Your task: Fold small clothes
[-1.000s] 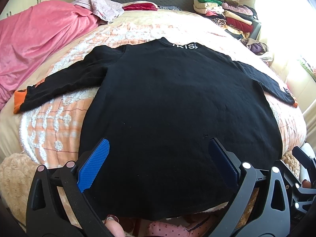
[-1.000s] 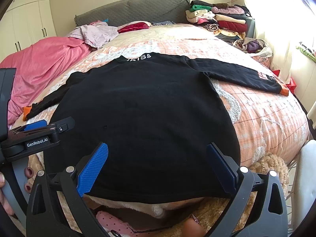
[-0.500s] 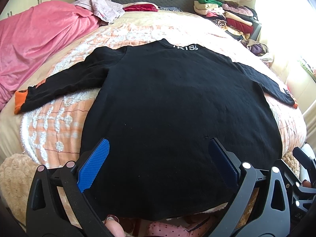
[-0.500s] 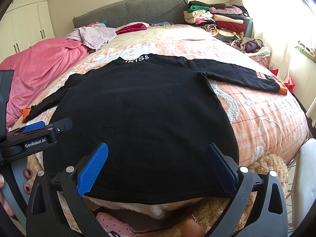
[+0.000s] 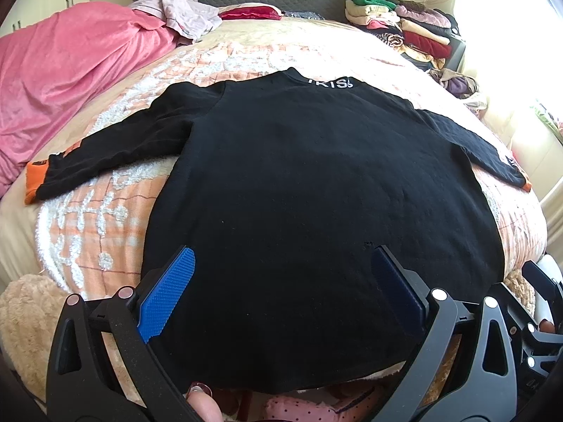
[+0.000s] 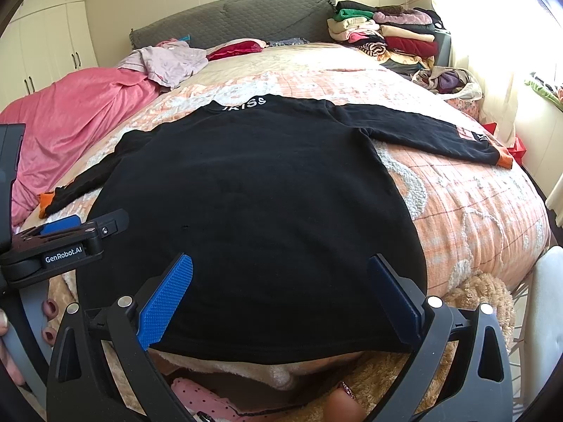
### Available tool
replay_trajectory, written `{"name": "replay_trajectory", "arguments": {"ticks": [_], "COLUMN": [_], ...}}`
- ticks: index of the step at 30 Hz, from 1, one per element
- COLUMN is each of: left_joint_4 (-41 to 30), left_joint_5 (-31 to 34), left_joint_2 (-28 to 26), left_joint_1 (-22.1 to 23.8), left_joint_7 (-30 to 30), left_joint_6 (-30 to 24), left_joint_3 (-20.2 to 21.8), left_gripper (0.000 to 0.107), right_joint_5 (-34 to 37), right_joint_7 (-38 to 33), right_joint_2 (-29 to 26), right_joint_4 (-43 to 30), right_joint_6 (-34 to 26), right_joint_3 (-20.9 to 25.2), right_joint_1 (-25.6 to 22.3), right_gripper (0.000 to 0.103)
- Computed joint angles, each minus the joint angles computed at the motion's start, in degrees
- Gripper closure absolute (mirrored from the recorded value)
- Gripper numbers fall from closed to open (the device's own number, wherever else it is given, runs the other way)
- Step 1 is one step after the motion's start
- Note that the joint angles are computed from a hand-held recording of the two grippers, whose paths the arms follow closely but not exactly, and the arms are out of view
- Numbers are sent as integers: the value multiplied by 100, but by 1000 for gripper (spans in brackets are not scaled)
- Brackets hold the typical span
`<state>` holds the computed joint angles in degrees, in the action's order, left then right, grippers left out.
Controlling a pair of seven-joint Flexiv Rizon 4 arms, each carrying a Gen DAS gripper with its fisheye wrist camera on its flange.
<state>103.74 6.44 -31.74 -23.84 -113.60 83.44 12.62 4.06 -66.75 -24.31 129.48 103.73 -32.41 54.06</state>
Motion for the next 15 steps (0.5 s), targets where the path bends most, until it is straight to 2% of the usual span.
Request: {"name": "replay_trajectory", "arguments": {"ticks": [7, 15], "left_joint_4": [-109, -427], "left_joint_5": [-11, -227], "left_joint_2": [-76, -235], "left_joint_1": [45, 212], "left_joint_7": [80, 384], "left_joint_6": [2, -41], "left_joint_3": [-84, -280], "left_gripper": [12, 12], "right_joint_5": [-14, -223], "right_joint_7": [50, 277], "right_joint_2": [-21, -47], "right_joint_4": [-101, -389], "right_joint_6": [-52, -199], "right_joint_3": [-50, -50], "right_joint_1": [-89, -448], "right_gripper": [4, 4]}}
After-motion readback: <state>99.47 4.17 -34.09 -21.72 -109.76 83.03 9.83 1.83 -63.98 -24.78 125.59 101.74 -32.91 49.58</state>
